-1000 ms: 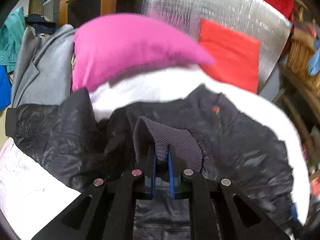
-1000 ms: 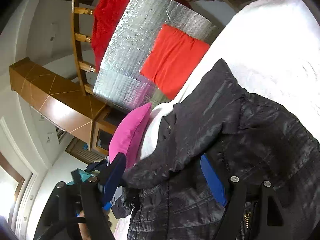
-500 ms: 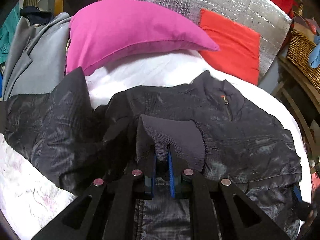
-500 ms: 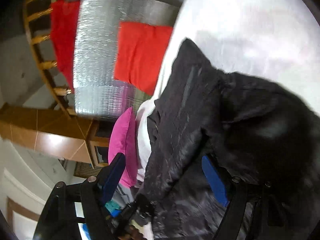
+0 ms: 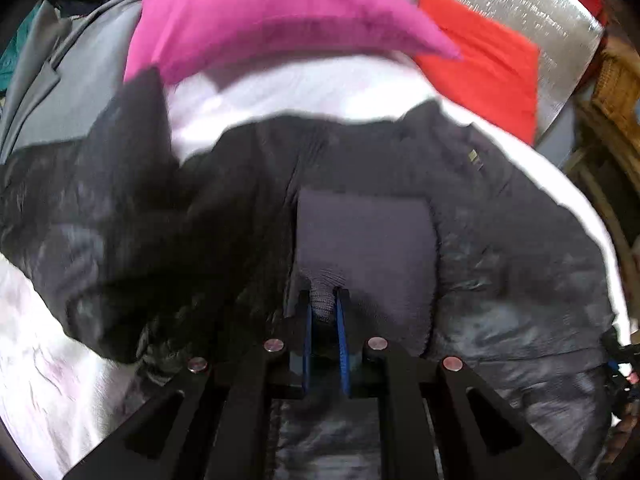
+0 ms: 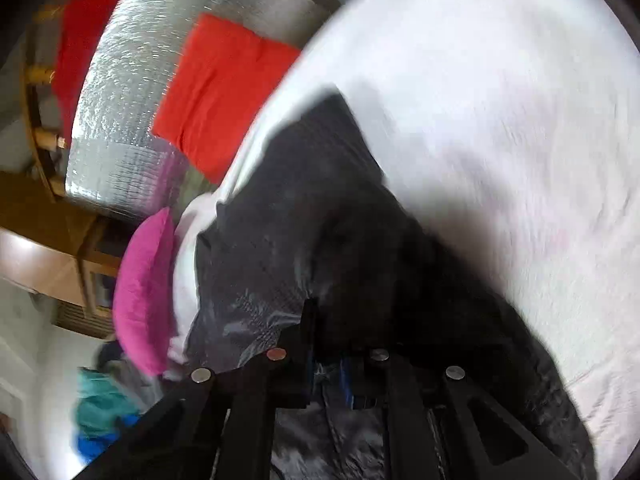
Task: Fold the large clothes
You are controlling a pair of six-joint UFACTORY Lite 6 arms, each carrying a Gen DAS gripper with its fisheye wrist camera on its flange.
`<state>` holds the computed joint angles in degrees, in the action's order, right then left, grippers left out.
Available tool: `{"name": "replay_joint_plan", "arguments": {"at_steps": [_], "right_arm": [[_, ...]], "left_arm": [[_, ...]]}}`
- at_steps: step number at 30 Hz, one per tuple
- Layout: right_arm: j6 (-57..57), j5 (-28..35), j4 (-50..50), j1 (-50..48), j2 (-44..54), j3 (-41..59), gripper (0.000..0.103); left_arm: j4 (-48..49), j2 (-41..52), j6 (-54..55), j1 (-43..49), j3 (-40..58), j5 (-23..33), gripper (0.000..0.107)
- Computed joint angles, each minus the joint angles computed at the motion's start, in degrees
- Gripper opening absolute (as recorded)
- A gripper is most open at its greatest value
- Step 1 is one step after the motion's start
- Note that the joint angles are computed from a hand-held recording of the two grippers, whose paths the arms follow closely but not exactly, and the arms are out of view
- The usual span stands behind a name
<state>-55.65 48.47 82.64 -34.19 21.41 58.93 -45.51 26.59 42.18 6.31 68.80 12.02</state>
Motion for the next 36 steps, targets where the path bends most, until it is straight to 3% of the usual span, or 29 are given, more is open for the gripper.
{"name": "replay_joint_plan", "arguments": {"at_steps": [3, 4, 5, 6, 10, 14, 17, 22, 24, 25, 29, 32, 36], "right_arm": [[-0.49, 3.97, -4.24, -2.52, -2.95, -1.06, 0.039], [-0.12, 6.01, -5.51, -3.82, -3.60, -1.04, 0.064], [-0.19, 7.35, -5.85, -4.70, -5.15, -1.93, 0.077], [-0.76, 8.91, -6.70, -6.30, -7.11, -2.67, 0.077], [-0.17, 12.44, -9.04, -11.54, -9.98, -1.24, 0.077], [1.56, 6.89, -9.66, -9.65, -6.98, 4.49, 0.077], [2.96, 0.97, -13.04, -5.81, -1.31, 12.12, 0.077], [7.82, 1.17, -18.87, -2.32, 11.85, 27.68, 0.076], [10.21, 2.60, -24.06, 0.28, 16.84, 33.82, 0.057], [11.52, 1.75, -27.66, 1.61, 17.40, 34.88, 0.022], [7.19, -6.55, -27.42, 3.22, 9.40, 28.11, 0.012], [10.41, -12.37, -35.33, 7.01, 12.70, 28.26, 0.013], [5.75, -6.30, -23.72, 1.63, 13.06, 28.51, 0.019]], "left_arm": [[-3.95, -1.45, 4.97, -0.22, -1.21, -0.91, 0.012], [-1.06, -1.61, 1.95, -0.21, -0.80, -0.38, 0.012], [-0.41, -1.50, 1.34, -0.06, -0.43, -0.11, 0.012], [-0.29, -1.32, 1.39, 0.09, -0.19, 0.04, 0.012], [-6.21, -1.67, 8.00, 0.74, -1.26, -0.22, 0.013], [-5.33, -1.98, 6.66, 0.43, -1.52, -0.59, 0.013], [-6.55, -2.13, 8.48, 0.57, -1.79, -0.67, 0.013], [-11.11, -1.84, 13.67, 0.85, -2.06, -0.85, 0.013], [-13.16, -1.60, 15.96, 0.82, -2.12, -1.17, 0.013], [-13.70, -1.57, 16.61, 0.79, -2.19, -1.30, 0.013], [-15.19, -2.17, 19.07, 0.98, -2.58, -1.11, 0.013], [-16.27, -1.58, 20.45, -0.03, -3.05, -3.12, 0.013], [-10.40, -3.12, 16.27, -1.16, -4.11, -5.08, 0.014]]}}
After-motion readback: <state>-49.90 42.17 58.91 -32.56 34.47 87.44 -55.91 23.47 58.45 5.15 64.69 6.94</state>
